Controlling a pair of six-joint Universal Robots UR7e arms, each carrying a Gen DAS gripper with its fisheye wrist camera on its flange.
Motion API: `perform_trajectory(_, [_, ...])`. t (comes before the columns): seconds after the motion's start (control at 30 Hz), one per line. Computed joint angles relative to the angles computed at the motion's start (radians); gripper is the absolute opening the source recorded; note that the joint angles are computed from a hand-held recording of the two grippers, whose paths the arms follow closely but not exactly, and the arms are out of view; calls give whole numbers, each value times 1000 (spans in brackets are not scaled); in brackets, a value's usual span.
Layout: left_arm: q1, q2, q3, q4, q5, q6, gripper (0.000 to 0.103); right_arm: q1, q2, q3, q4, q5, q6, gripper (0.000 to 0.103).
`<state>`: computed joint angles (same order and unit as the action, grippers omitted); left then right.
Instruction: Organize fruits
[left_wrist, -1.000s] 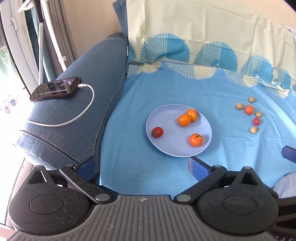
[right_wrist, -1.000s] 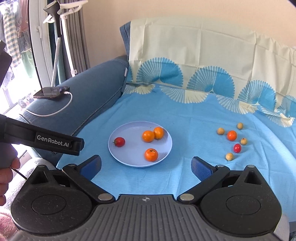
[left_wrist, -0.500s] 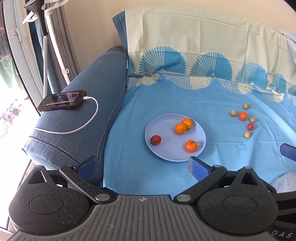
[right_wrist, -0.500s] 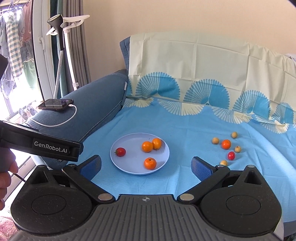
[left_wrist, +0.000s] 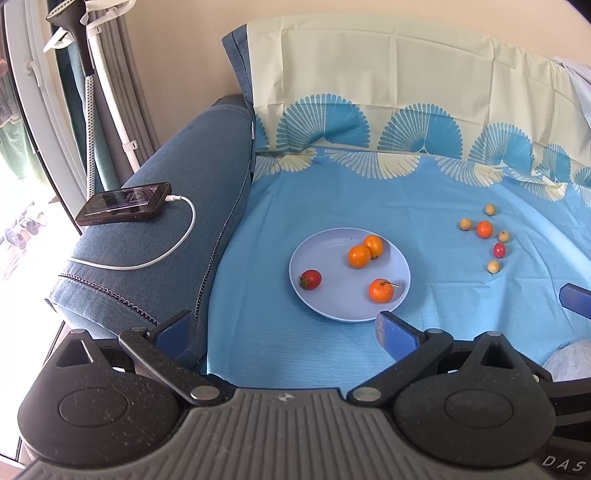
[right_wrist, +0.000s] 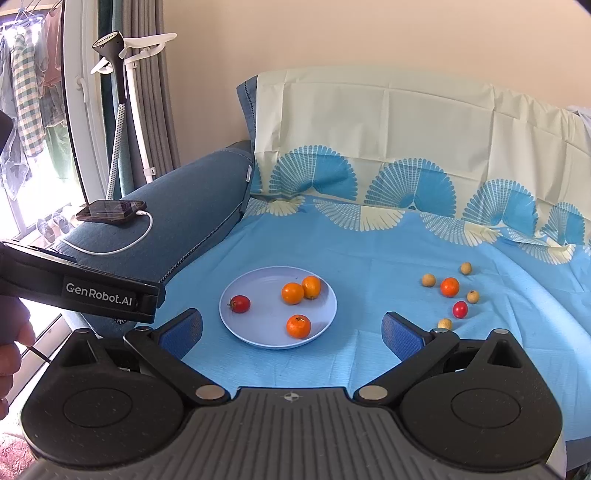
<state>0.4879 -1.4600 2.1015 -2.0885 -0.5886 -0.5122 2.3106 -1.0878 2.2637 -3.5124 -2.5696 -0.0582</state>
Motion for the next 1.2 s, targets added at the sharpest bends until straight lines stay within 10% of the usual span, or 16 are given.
perform_trajectory(1.2, [91,200,-148,-29,-90,58,103,-122,-20,28,-81,-38,1,102])
